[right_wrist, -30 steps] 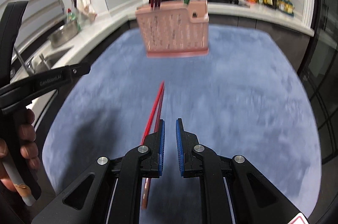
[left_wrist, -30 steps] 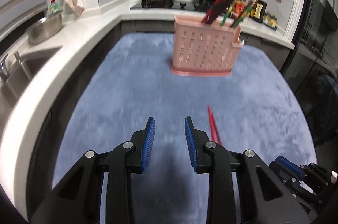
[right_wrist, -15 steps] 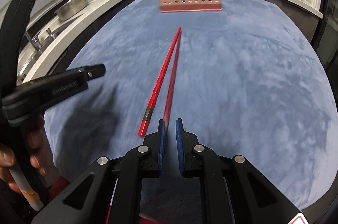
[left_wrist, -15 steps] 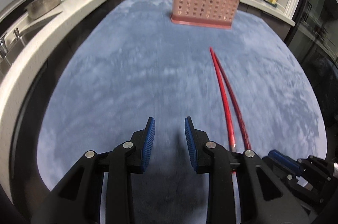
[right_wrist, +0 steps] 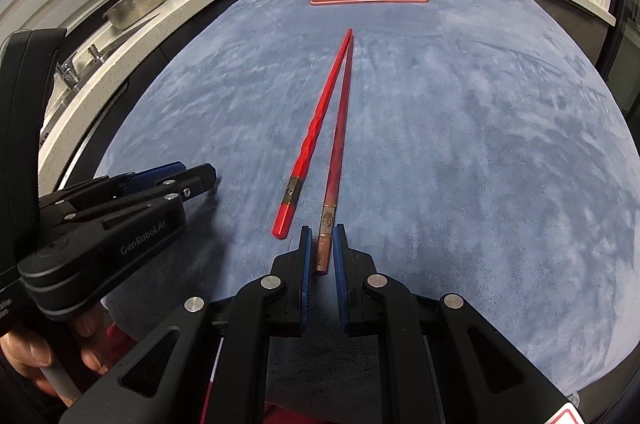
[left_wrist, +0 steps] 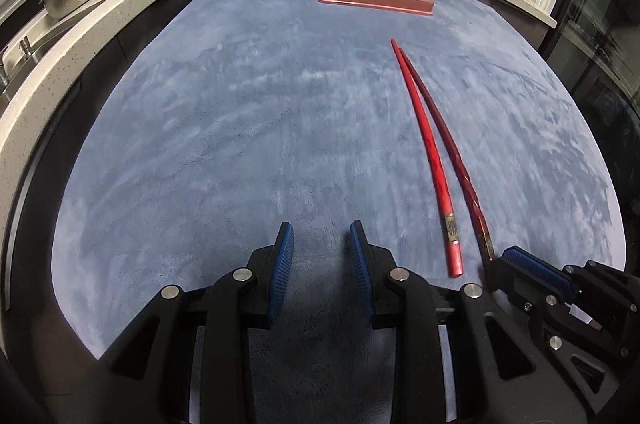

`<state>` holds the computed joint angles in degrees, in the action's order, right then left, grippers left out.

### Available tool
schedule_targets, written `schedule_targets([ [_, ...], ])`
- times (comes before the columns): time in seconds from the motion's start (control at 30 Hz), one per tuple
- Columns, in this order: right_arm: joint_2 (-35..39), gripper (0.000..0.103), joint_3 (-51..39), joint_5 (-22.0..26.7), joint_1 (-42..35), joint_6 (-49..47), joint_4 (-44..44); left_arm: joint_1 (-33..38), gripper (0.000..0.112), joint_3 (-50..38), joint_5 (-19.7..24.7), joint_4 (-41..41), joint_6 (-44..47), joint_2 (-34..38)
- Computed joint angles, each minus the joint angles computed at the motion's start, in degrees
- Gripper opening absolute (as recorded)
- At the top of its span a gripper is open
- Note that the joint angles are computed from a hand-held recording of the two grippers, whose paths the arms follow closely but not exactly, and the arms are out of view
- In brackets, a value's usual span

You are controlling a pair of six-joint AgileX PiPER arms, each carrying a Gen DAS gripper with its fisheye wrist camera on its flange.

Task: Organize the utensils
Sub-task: 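Move both tools back over the last red and dark red chopsticks, then grasp the dark red chopstick with the right tool while the left tool grasps the red chopstick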

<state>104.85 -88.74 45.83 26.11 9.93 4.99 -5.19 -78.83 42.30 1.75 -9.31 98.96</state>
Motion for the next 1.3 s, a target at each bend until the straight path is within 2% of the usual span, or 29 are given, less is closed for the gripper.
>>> schedule_targets([
  [0.13,0.5,0.012,-0.3,0.2,-0.1,0.4,-0.1,-0.2,0.031,0.4,0.0,0.0,-0.2,-0.1],
  [0.27,0.7,0.023,0.0,-0.1,-0.1,1.0,-0.4,-0.4,0.035,0.7,-0.2,0.5,-0.4,-0.1],
  [0.5,1.5,0.023,-0.4,-0.6,0.0,1.0,-0.8,-0.5,0.038,0.6,-0.1,0.5,-0.5,0.2],
  [0.6,1.7,0.021,-0.5,-0.9,0.1,1.2,-1.6,-0.6,0.041,0.6,-0.1,0.5,-0.5,0.2],
  [0.77,1.6,0.008,-0.3,-1.2,-0.3,1.7,-1.9,-1.0,0.043,0.7,-0.2,0.7,-0.7,0.2],
  [1.3,-1.5,0.007,3.8,-3.2,-3.5,5.4,-2.8,-5.0,0.049,-2.1,0.8,-0.8,-0.2,1.1],
])
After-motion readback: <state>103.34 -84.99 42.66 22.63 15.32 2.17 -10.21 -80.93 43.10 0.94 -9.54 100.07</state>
